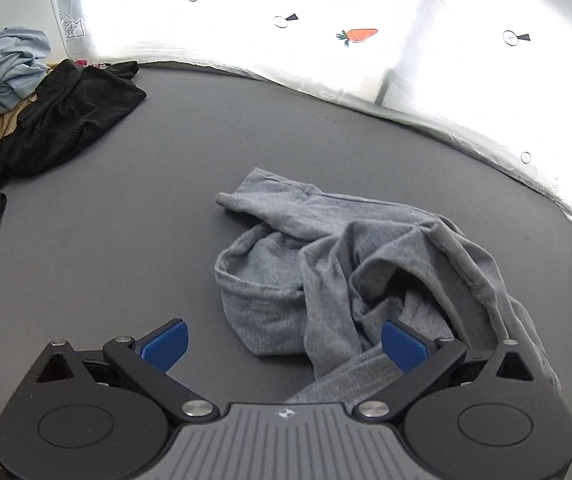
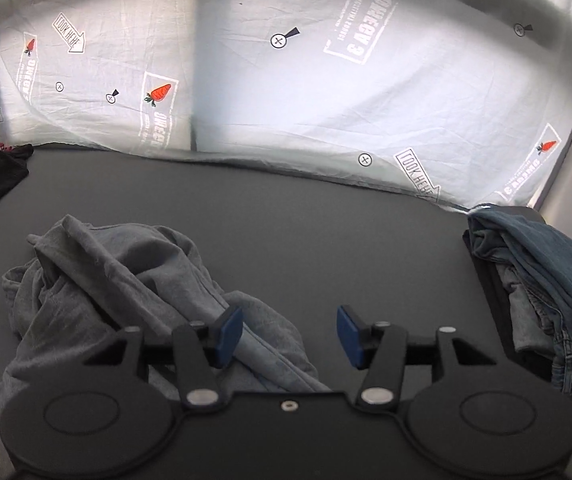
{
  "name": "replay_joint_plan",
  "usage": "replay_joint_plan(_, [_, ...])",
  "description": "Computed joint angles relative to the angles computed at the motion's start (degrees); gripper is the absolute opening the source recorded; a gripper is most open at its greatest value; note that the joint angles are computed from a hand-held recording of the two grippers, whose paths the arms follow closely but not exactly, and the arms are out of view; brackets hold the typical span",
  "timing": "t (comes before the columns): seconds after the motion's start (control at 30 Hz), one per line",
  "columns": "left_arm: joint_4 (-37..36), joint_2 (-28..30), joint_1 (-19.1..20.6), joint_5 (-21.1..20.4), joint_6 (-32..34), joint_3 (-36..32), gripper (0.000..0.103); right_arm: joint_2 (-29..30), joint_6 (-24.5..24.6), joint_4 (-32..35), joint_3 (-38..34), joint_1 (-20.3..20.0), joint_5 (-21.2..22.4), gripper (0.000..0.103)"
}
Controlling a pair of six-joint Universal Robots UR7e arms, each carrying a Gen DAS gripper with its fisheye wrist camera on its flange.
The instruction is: Fold clothes
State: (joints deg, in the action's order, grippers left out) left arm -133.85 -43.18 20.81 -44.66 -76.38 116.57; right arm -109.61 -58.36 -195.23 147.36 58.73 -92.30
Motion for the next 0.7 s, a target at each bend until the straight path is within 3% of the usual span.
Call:
replay_joint_plan(0.2, [-0.55, 1.2, 7.52, 3.24, 3.02, -2.75, 0.076, 15.8, -0.42, 13.24, -14.31, 9.13, -4.65, 0.053])
replay_joint_plan(0.33, [-4.72, 1.97, 13.49, 0.34, 8.77, -3.31, 0.076, 25.36, 0.14, 29.47, -24.67, 12.38, -9.91, 0.054])
replay_joint_plan(0.37, [-6.13, 2.51, 15.03, -1.06, 11.26, -3.65, 0.077, 27.26, 0.18, 30.53, -25.88, 12.81, -11.55, 0.047])
replay_joint_plan(0.4, [-5.73, 3.22, 16.36, -2.01, 12.24, -4.47, 0.077, 28.34, -0.42, 29.18, -25.86, 13.24, -12.74, 0.037])
replay_joint_plan(0.43, [-4.67, 3.92, 17.3, -2.47, 12.43, -5.32, 0.077, 29.4, -1.45, 26.17, -25.26, 13.63, -13.74, 0.007])
replay_joint_plan(0.57, [-3.55, 5.85, 18.61, -3.67, 15.27, -7.52, 0.074, 25.92, -2.25, 15.6, -21.81, 11.14, -7.16, 0.003])
replay_joint_plan(0.63, [-3.31, 6.7, 18.05, -3.83, 17.13, -8.51, 0.061, 24.41, -1.77, 5.44, -20.28, 8.54, -4.31, 0.003])
replay_joint_plan(0.7, [-2.76, 7.77, 17.31, -3.68, 18.47, -9.68, 0.035, 21.36, 0.4, -3.18, -20.64, 7.47, -5.02, 0.002])
